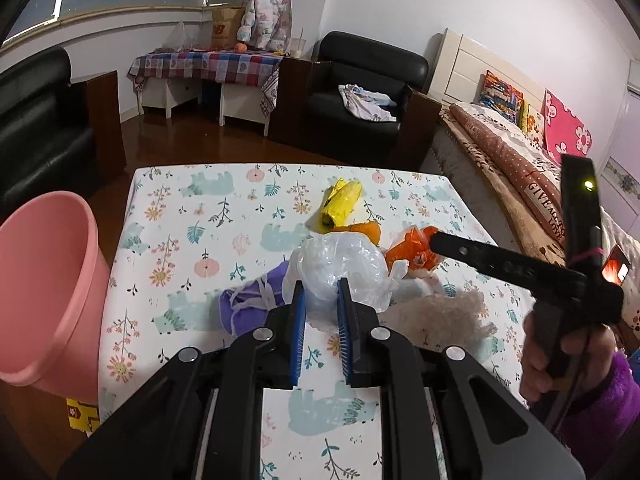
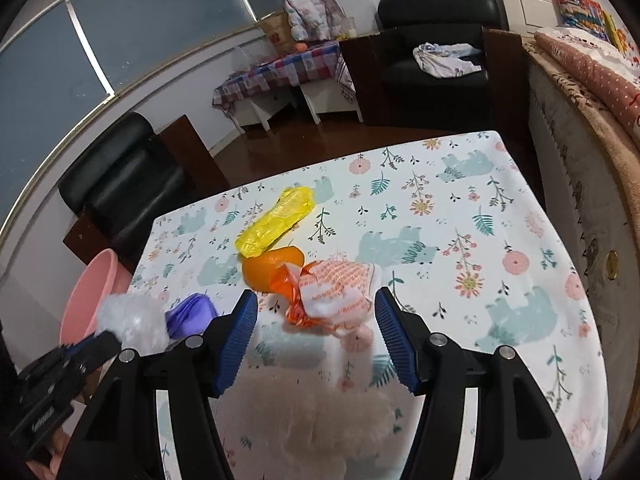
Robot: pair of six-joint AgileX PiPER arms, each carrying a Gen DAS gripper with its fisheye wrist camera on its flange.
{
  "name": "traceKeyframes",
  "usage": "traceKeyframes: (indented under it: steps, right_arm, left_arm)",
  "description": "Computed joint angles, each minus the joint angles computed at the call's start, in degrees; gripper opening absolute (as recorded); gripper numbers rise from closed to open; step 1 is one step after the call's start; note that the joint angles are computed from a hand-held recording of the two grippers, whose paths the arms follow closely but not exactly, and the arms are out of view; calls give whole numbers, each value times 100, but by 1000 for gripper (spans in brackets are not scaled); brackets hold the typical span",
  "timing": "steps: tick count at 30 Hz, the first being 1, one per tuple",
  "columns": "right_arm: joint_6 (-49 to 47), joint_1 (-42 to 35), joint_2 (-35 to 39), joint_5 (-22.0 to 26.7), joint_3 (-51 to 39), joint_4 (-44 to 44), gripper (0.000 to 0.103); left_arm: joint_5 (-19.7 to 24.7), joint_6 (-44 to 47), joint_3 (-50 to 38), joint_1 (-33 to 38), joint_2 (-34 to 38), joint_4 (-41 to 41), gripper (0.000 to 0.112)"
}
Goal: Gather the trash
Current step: 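Grasp the white plastic bag with the left gripper while the right gripper grasps the orange-printed wrapper, then lift the white bag and orange wrapper and carry both toward the pink bin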
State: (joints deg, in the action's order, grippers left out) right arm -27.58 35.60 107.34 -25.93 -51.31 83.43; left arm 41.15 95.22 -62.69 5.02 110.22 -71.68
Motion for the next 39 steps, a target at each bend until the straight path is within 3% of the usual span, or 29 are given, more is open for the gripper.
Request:
traceKeyframes:
  steps: [2,4,9,16,24,39]
  right_arm:
    - [-63,-56,86,43,-70,66,56]
    - [34,-137,143,190,-87,0,40]
    - [613,-57,67,159,125,-343,36]
    - [898,370,-246,-293,432,-255,36]
    - [381,1071,-622,-939,437,414,36]
    - [-381,1998,-543,-1450,-88,1283,36]
  left_arm:
    - [17,26,24,-1,-1,-3,15]
    - [43,50,34,6,-1,-2,15]
    - [125,55,53,39,-11,-5,15]
    - [250,143,113,137,-93,-19,15]
    - [346,258,249,309,-237,-102,15]
    - [301,413,479,631,-445,-242,15]
